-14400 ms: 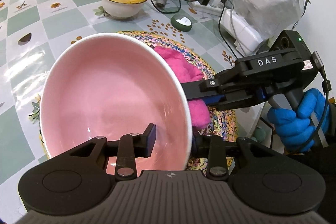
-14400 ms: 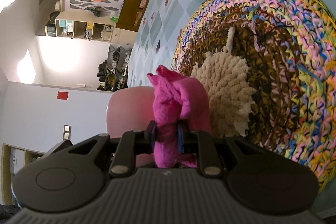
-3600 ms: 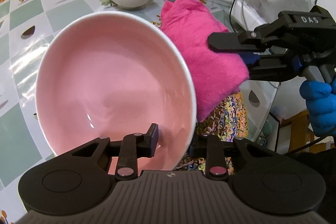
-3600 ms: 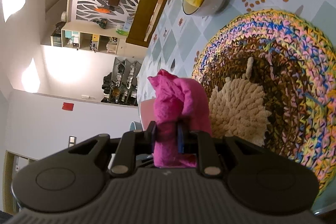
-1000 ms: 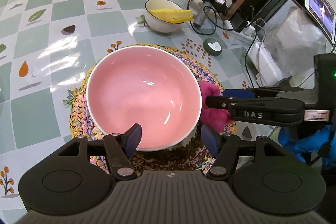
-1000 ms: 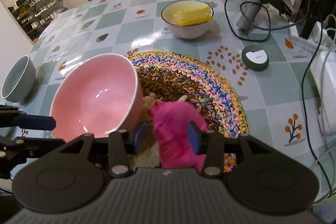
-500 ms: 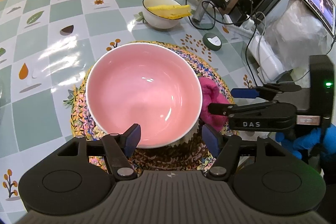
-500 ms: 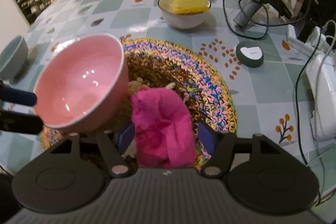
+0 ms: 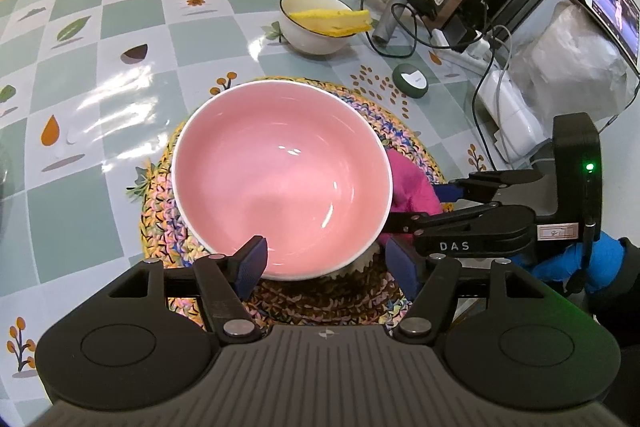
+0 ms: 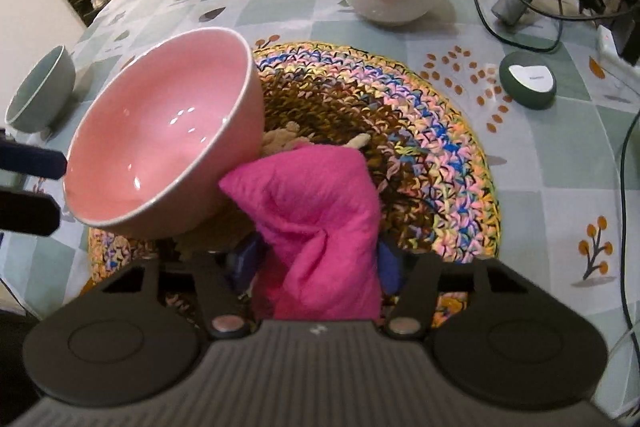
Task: Clean bowl
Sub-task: 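Lower the magenta cloth onto the mat beside the bowl and open the right tool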
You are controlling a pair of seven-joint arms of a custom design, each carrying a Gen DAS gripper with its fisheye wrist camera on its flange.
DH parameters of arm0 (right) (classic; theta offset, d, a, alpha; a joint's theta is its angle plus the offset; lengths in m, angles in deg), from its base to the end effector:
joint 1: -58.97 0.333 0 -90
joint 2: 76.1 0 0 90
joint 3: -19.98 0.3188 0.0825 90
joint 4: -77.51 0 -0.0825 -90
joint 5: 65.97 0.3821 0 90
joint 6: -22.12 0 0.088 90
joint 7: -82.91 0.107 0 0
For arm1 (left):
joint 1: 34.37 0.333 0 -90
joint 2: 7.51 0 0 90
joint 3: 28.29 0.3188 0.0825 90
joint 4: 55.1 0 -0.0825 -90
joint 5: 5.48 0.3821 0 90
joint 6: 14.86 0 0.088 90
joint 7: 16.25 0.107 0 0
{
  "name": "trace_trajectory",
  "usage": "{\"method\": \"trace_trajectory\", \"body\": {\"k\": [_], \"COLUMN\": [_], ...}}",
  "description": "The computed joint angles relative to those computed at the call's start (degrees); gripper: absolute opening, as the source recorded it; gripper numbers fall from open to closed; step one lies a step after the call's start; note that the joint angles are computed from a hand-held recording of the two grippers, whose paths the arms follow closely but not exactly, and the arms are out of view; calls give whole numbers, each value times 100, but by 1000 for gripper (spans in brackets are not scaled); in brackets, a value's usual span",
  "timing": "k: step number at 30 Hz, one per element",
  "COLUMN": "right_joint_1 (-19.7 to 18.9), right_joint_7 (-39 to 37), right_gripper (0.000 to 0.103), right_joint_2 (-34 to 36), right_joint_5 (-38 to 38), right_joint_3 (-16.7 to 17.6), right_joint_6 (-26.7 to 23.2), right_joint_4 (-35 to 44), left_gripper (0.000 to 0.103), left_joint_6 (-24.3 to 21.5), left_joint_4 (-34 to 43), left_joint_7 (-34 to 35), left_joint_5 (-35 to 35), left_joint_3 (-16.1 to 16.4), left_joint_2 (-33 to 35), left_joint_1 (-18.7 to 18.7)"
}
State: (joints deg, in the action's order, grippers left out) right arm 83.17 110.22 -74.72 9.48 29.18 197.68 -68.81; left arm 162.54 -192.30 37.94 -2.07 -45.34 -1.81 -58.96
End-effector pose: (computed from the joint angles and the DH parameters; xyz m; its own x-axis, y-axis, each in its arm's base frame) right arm 0.4109 0.1790 0.2854 0.4094 -0.8943 -0.1803 -0.8256 -0.2791 -0.4904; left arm 0.4034 -0.3635 0.3511 -0.2236 -0.9178 0.3281 -0.8831 0.0483 -0.4667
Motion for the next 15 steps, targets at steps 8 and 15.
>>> {"method": "trace_trajectory", "body": {"k": [8, 15], "right_joint_1": [86, -206], "right_joint_7": [-308, 371], "right_gripper": [57, 67], "right_joint_2": [277, 596], "right_joint_5": [953, 138], "right_joint_3": [71, 292], "right_joint_6": [828, 903], "right_joint_4": [390, 466], "left_gripper": [68, 68], "left_joint_6": [-110, -267], "left_joint_4": [111, 213], "left_joint_7": [-819, -1758], "left_joint_5": [1007, 2109], "left_joint_3": [417, 675], "left_joint_2": [49, 70], "left_joint_1": [-282, -398]}}
